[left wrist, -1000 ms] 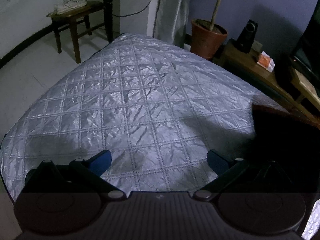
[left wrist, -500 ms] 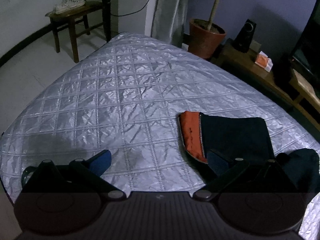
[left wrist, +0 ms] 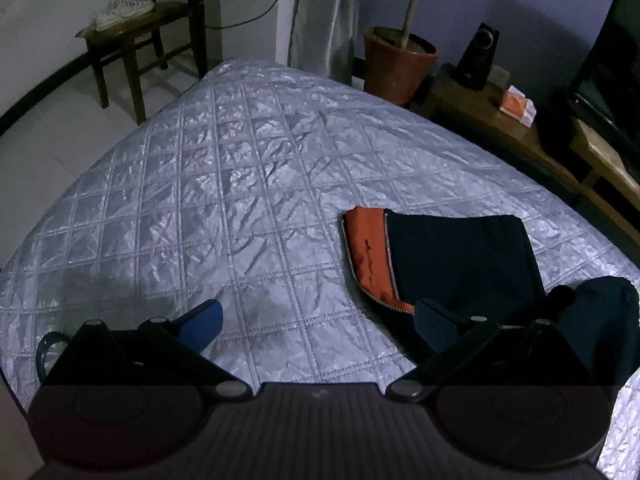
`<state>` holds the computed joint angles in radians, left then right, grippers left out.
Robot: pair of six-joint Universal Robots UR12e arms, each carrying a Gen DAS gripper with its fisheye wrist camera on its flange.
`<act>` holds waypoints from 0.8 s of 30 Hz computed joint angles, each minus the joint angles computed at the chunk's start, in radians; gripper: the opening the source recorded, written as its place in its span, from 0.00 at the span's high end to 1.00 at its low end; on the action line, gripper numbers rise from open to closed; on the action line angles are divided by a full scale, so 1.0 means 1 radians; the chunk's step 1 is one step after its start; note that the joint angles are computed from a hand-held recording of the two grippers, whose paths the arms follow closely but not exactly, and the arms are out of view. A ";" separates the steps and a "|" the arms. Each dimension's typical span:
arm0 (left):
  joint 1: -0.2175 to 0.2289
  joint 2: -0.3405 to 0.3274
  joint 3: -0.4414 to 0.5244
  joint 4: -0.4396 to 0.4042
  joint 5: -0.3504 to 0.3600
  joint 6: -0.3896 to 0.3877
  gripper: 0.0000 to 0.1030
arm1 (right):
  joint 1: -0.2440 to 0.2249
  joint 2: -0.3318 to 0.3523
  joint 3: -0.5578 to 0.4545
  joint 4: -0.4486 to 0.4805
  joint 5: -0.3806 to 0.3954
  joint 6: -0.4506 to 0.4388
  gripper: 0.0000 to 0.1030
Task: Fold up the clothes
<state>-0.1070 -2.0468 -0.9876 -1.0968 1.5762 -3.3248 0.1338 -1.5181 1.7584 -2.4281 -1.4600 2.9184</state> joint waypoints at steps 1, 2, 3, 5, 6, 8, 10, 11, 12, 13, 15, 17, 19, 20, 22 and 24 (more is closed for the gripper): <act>0.000 0.000 0.000 -0.001 -0.002 0.001 0.01 | -0.005 0.000 -0.007 0.008 0.017 -0.002 0.96; 0.000 0.000 0.000 -0.002 -0.003 0.001 0.01 | -0.007 -0.001 -0.012 0.011 0.032 -0.014 0.84; 0.001 0.000 0.001 -0.003 -0.005 0.002 0.01 | -0.002 -0.005 -0.010 0.001 0.039 -0.057 0.75; 0.001 0.000 0.001 -0.005 -0.008 0.003 0.01 | 0.009 -0.012 -0.008 -0.017 0.054 -0.143 0.36; 0.001 0.000 0.001 -0.006 -0.009 0.003 0.01 | 0.016 -0.014 -0.008 -0.021 0.060 -0.185 0.35; 0.001 0.000 0.000 -0.007 -0.012 0.007 0.01 | 0.034 -0.005 -0.019 0.015 0.047 -0.239 0.38; 0.000 0.001 -0.002 -0.008 -0.012 0.012 0.01 | 0.044 0.010 -0.030 0.044 0.034 -0.252 0.50; 0.000 0.001 -0.001 -0.010 -0.012 0.014 0.01 | 0.045 0.017 -0.036 0.058 0.034 -0.247 0.61; 0.001 0.000 -0.001 -0.012 -0.013 0.016 0.01 | 0.044 0.020 -0.036 0.049 0.033 -0.226 0.67; 0.002 0.001 -0.001 -0.011 -0.013 0.015 0.01 | 0.045 0.023 -0.037 0.041 0.026 -0.206 0.89; 0.004 0.001 -0.001 -0.007 -0.015 0.009 0.01 | 0.042 0.031 -0.044 0.035 0.013 -0.156 0.96; 0.005 0.001 0.000 -0.004 -0.014 0.004 0.01 | 0.029 0.040 -0.051 0.007 0.047 -0.059 0.96; 0.005 0.001 0.000 0.002 -0.007 0.000 0.01 | 0.023 0.057 -0.065 -0.050 0.084 0.047 0.96; 0.005 0.001 0.000 0.008 0.001 -0.002 0.01 | 0.022 0.069 -0.074 -0.096 0.111 0.098 0.96; 0.005 0.001 -0.001 0.020 0.018 -0.008 0.01 | 0.025 0.099 -0.102 -0.163 0.180 0.153 0.95; 0.006 0.001 -0.003 0.031 0.037 -0.018 0.01 | 0.023 0.129 -0.143 -0.148 0.294 0.152 0.79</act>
<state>-0.1015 -2.0462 -0.9903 -1.0653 1.6134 -3.3426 0.1571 -1.3890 1.6154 -2.5763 -1.1664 3.0707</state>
